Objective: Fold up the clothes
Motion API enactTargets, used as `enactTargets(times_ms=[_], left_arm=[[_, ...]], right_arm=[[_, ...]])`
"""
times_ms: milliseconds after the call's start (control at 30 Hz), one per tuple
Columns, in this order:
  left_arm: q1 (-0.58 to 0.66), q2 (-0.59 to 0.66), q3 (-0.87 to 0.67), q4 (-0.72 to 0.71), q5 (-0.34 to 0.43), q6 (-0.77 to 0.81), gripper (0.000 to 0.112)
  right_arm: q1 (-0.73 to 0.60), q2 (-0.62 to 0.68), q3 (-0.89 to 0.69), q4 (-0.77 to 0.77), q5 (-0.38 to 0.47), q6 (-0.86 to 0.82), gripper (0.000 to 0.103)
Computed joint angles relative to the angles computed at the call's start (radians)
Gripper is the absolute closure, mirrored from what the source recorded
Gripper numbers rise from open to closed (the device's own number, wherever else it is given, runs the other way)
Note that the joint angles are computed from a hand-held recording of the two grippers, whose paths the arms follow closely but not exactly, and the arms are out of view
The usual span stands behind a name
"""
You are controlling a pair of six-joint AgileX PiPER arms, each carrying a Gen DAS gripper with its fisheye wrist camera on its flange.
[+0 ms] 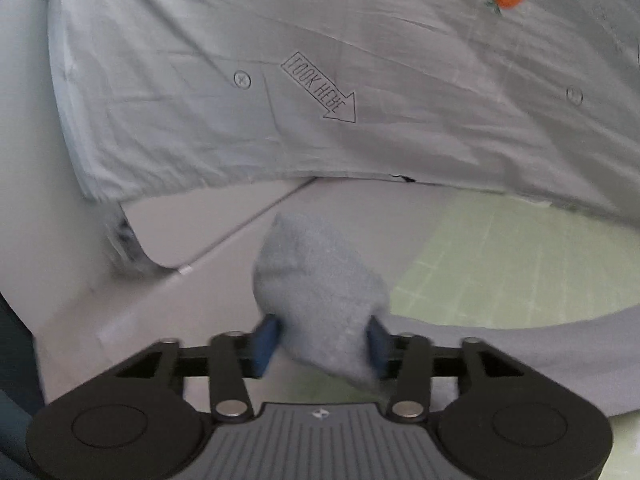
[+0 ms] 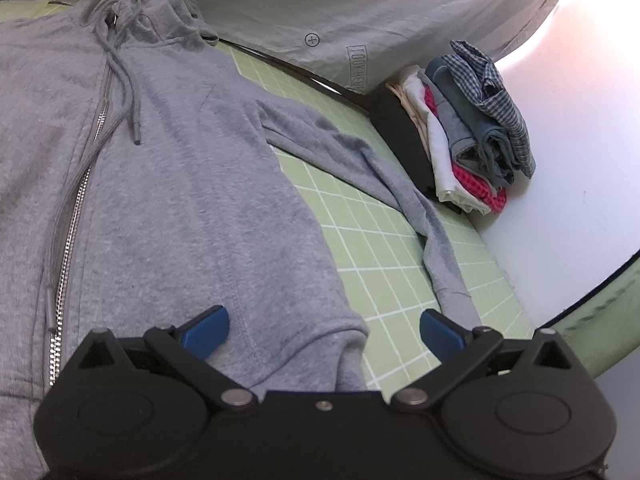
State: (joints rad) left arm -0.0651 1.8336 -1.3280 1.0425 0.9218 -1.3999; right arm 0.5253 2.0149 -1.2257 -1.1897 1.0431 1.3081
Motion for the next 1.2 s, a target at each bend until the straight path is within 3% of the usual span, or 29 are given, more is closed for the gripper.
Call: enactTargets(times_ms=[167,400,667,767,900,967,1067,1133,1200], left_arm=[[-0.009,0.053,-0.056,-0.021,0.161,0.046,0.059],[-0.012,-0.032,0.026,-0.074,0.097,-0.018,0.043],[-0.197,-0.017,-0.017,-0.169,0.03,0.089,0.042],[-0.304,-0.006,-0.034,-0.156,-0.008,0.147,0.039],[-0.444,0.019,-0.062,-0.132,-0.04,0.258,0.034],[-0.503,0.042,-0.094,-0.137,-0.04,0.311,0.032],[-0.586,0.1,-0.185,-0.174,-0.001,0.333,0.028],[-0.631,0.148,-0.262,-0.215,0.045,0.349,0.027],[-0.674,0.201,-0.352,-0.245,0.109,0.352,0.026]], right_arm=[[-0.006,-0.006,0.013,-0.011,-0.015,0.015,0.0],[-0.016,-0.013,0.024,-0.016,-0.038,0.063,0.0],[-0.049,-0.067,0.104,-0.06,-0.136,0.14,0.0],[-0.084,-0.106,0.148,-0.071,-0.216,0.187,0.0],[-0.125,-0.149,0.235,-0.196,-0.328,0.258,0.0],[-0.178,-0.188,0.277,-0.251,-0.435,0.285,0.0],[-0.294,-0.252,0.328,-0.322,-0.629,0.313,0.0],[-0.37,-0.284,0.355,-0.431,-0.726,0.381,0.0],[-0.449,-0.298,0.356,-0.453,-0.804,0.332,0.0]])
